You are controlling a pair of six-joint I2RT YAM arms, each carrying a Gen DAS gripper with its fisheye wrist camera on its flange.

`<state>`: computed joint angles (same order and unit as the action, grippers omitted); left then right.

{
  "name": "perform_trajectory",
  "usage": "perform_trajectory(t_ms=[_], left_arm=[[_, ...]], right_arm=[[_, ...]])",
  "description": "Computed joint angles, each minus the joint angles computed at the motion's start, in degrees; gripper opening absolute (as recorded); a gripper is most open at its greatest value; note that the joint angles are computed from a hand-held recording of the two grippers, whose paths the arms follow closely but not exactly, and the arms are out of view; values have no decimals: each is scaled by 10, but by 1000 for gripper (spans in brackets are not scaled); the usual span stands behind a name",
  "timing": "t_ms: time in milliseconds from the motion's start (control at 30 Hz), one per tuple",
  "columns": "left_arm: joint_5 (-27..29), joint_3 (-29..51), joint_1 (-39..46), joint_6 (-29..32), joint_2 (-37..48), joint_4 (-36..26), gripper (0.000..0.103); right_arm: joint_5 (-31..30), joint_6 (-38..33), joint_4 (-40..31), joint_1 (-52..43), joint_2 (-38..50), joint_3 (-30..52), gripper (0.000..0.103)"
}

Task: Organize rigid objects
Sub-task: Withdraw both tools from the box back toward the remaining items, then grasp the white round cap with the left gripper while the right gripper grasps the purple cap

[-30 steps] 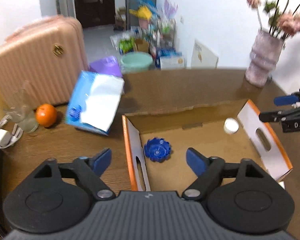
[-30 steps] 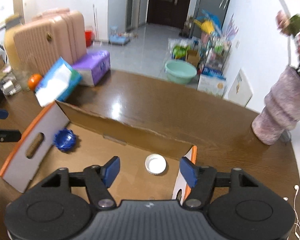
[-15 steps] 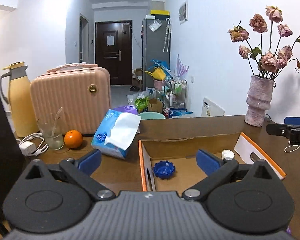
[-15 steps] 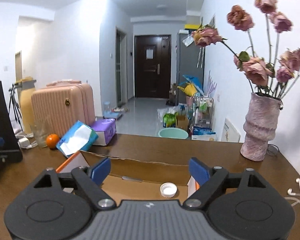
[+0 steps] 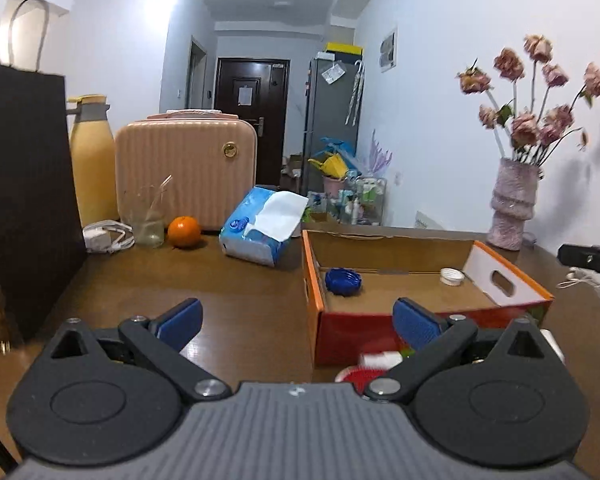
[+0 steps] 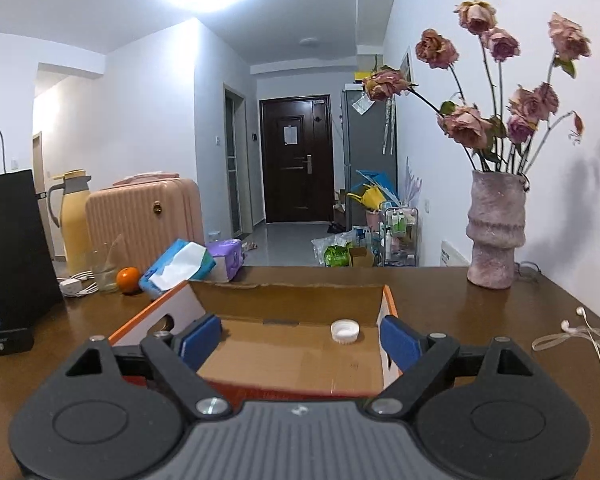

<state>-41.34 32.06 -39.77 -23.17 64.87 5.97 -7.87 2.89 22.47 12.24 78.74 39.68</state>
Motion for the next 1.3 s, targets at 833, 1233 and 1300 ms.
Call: perform_trajectory(t_ms=[833,1233,1300], left_arm=[[-230,-43,-418,-489,4,-419,103],[-137,-30,-279,-259,89,-171,103],[-116,-17,-241,-241,110,-152,103]], right_arm=[[99,53,-290,44,-591,-367,98],[80,0,-156,24,-457,-377,96],[64,-5,-94,14,-381,-368,95]])
